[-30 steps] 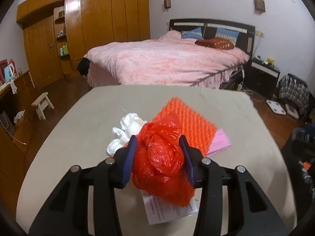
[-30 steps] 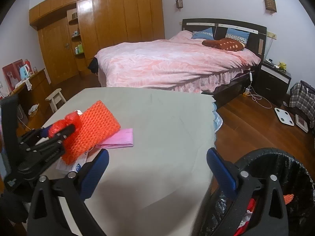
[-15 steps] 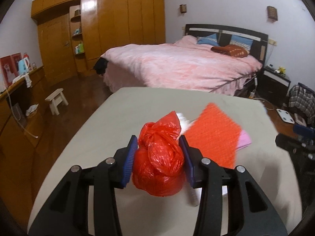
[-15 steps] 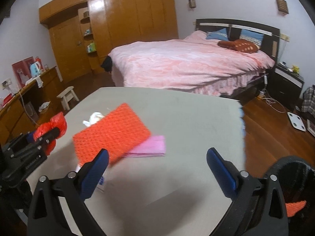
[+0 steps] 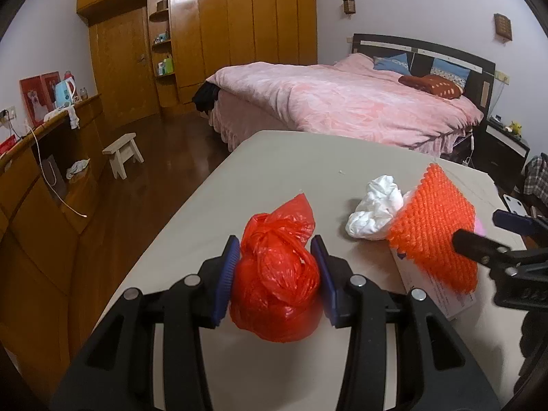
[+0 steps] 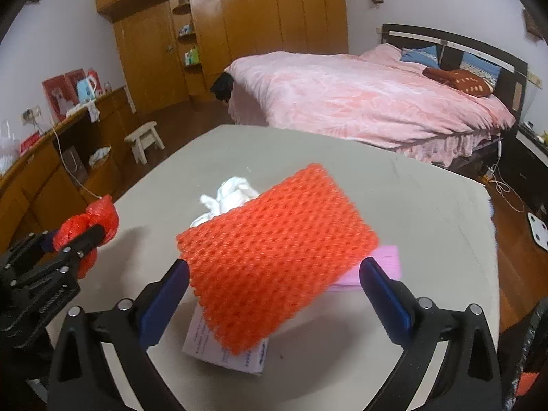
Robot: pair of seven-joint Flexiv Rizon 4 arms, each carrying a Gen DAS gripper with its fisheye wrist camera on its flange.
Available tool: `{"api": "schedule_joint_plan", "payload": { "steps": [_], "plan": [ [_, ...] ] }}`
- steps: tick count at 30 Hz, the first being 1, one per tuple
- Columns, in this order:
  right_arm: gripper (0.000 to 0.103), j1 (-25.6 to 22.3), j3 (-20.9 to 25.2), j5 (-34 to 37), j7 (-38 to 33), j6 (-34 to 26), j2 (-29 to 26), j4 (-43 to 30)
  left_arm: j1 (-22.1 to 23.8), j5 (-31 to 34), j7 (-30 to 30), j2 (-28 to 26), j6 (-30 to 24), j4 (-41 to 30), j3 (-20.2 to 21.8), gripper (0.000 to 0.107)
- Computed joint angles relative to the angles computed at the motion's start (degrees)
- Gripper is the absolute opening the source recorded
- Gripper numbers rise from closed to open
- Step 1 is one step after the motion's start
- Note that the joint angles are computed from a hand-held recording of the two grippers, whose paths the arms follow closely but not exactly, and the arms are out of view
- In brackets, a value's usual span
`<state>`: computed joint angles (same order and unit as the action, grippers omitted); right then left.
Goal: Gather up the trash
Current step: 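Grasp the red plastic bag with the left tool while the right tool grasps the orange mesh sleeve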
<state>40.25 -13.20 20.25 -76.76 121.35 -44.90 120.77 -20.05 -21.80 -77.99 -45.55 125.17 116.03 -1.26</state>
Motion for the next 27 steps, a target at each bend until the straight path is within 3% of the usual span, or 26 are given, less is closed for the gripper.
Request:
{"api": "schedule_joint_plan", "payload": {
  "steps": [5,8,11,12,17,19,22,27],
  "plan": [
    [0.09,0.53,-0.82,-0.95,0.61,-2.98,-1.6,-1.46,1.07,1.34,-0.69,-0.14,0.63,0.4,-0.5,0.042],
    [0.084,-1.83,1.37,-3.41,1.21,-2.24,-1.76,-1.26,1.49,1.86,-1.09,-0.05,0.66,0.62,-0.78,0.042],
    [0.071,-3.54,3.08,-5.31,1.25,-1.54,-1.21,-0.69,1.76,2.14,-1.56,-0.05,0.71,0.62,-0.96,0.042],
    [0.061,-5.08,4.58,-6.6,1.28,-1.15,-0.91,-0.5,1.98,2.4,-1.75,-0.01,0.75,0.68,-1.07,0.042],
    [0.044,-8.33,7.47,-9.52,1.38,-0.03,0.07,0.54,2.06,2.86,-2.45,0.11,1.02,1.05,-1.18,0.042],
    [0.029,-9.63,8.4,-10.24,1.53,0.62,0.49,1.06,1.95,2.86,-2.69,0.33,1.12,1.35,-1.18,0.042],
    [0.022,-11.38,9.44,-11.73,1.52,0.4,1.17,1.79,1.47,2.65,-2.62,0.56,1.15,1.54,-0.92,0.042],
    [0.018,-12.38,10.08,-11.76,1.23,2.27,2.61,3.85,0.16,1.67,-1.97,1.57,0.75,2.05,-0.51,0.042]
  ]
}}
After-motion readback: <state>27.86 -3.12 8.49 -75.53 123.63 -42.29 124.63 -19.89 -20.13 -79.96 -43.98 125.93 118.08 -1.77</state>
